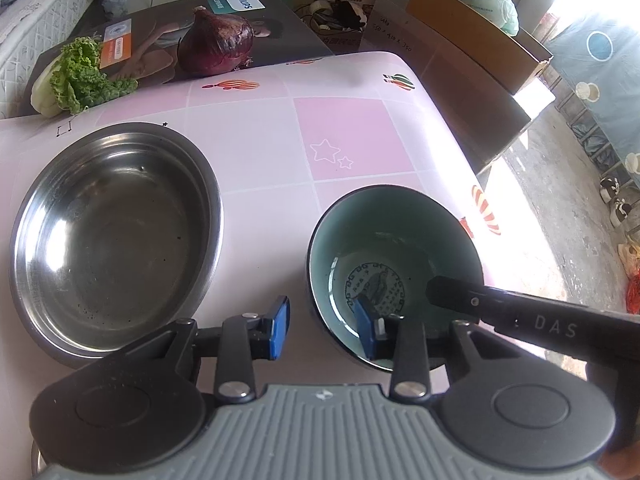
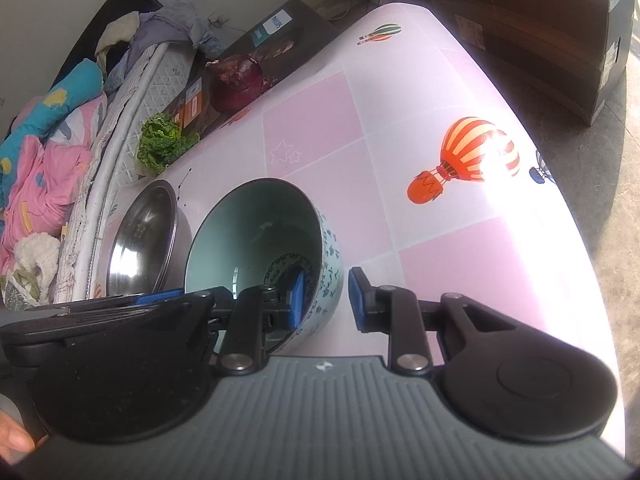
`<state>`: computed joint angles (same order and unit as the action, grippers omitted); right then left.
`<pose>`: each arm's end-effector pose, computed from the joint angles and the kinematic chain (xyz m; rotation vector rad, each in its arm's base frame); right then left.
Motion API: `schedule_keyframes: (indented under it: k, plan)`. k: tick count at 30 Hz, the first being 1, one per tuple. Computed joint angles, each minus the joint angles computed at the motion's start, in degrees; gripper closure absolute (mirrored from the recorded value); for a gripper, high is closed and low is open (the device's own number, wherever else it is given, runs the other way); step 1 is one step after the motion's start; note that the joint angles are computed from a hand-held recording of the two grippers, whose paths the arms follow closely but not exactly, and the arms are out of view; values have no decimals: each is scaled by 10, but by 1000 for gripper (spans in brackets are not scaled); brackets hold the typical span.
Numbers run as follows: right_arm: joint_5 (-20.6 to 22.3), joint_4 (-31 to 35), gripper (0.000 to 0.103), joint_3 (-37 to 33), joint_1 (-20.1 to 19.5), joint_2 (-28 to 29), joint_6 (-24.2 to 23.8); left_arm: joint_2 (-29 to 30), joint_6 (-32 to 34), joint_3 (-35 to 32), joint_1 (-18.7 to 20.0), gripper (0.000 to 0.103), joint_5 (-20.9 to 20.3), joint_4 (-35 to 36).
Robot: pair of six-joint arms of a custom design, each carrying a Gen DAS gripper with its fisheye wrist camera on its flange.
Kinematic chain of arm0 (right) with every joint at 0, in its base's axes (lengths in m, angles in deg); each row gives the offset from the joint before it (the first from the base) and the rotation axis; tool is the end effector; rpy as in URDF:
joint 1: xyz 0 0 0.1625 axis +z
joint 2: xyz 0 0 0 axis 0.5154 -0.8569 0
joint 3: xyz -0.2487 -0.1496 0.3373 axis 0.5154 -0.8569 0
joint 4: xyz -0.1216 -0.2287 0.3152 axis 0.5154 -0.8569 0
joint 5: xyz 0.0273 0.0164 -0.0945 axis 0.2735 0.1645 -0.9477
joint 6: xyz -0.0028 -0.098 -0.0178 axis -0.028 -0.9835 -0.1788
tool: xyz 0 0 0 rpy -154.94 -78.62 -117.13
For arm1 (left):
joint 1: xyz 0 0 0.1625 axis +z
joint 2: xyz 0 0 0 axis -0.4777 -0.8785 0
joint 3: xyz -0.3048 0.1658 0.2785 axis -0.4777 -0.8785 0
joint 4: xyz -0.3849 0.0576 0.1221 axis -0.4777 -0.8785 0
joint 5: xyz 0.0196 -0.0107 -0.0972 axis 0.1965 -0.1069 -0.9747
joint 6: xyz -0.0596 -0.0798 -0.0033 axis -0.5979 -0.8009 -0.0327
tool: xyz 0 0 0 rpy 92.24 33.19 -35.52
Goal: Organize plates and bowls
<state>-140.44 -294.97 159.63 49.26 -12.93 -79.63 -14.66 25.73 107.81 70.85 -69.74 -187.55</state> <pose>0.0476 -0.3456 0.1608 -0.3542 -2.6359 0.9206 -0.2129 -0.4387 0.0467 0.6737 2.5503 -0.2138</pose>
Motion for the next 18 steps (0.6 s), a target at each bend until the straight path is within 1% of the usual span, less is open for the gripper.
schedule_keyframes:
  k: [1, 3, 6, 12, 18]
  plan:
    - [4, -2, 80, 0, -3, 2, 2, 4, -1, -2, 1, 72, 1, 1]
    - [11, -5, 82, -1, -8, 6, 4, 9, -3, -4, 3, 80, -1, 3]
    - [4, -17, 83, -3, -5, 17, -2, 12, -12, -5, 1, 85, 7, 5]
    - [1, -6, 83, -3, 1, 9, -6, 2, -30, 0, -7, 85, 7, 24]
    - [4, -18, 84, 0, -3, 14, -4, 4, -36, -4, -8, 84, 6, 32]
